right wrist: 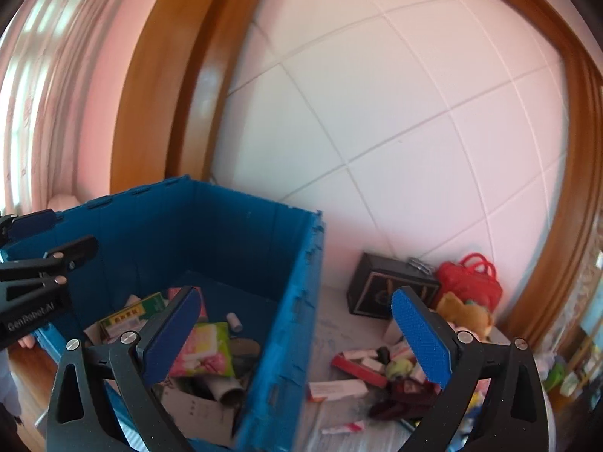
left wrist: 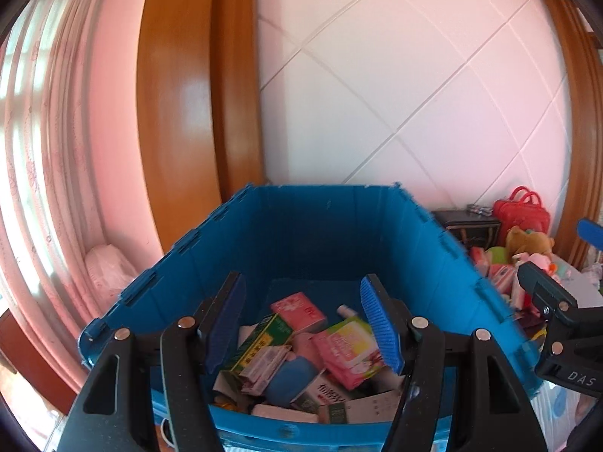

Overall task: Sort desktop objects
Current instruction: 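Grasp the pink-white ointment tube with the left gripper while the right grasps the blue tri-arm piece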

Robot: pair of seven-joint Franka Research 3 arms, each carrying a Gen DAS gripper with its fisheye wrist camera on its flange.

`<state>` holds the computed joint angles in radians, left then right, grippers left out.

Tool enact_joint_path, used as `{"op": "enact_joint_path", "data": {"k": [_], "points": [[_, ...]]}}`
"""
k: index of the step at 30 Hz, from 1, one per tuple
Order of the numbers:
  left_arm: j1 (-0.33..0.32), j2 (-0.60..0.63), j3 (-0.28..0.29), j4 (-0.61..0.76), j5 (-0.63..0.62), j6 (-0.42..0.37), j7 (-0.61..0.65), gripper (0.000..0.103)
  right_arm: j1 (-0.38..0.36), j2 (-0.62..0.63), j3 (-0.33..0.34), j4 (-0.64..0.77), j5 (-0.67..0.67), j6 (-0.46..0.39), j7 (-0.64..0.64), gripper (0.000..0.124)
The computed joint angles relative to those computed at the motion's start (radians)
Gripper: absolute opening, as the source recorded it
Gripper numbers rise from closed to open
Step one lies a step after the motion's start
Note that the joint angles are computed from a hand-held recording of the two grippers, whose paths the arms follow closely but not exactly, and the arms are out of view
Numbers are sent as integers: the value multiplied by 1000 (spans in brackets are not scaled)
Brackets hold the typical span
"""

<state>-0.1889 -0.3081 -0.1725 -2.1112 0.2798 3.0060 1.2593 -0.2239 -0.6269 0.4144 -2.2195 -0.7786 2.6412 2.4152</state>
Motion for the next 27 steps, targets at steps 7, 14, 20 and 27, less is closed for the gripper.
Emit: {"op": "enact_joint_path", "data": {"k": [7, 14, 20, 27], "points": [[-59, -14, -77, 3, 14, 77, -29, 63, -16, -252, -159, -206, 99, 19, -61, 103], [53, 72, -339, 123, 226, 17, -320, 63, -89, -417, -393, -383, 174, -23, -275, 103], [52, 303, -540, 318, 589, -233, -659, 63, -68, -404, -700, -418, 270, -67, -606, 103], [-101, 557, -515, 442, 531, -497, -531, 63, -94, -309, -892, -401, 366, -192, -878, 103]]}}
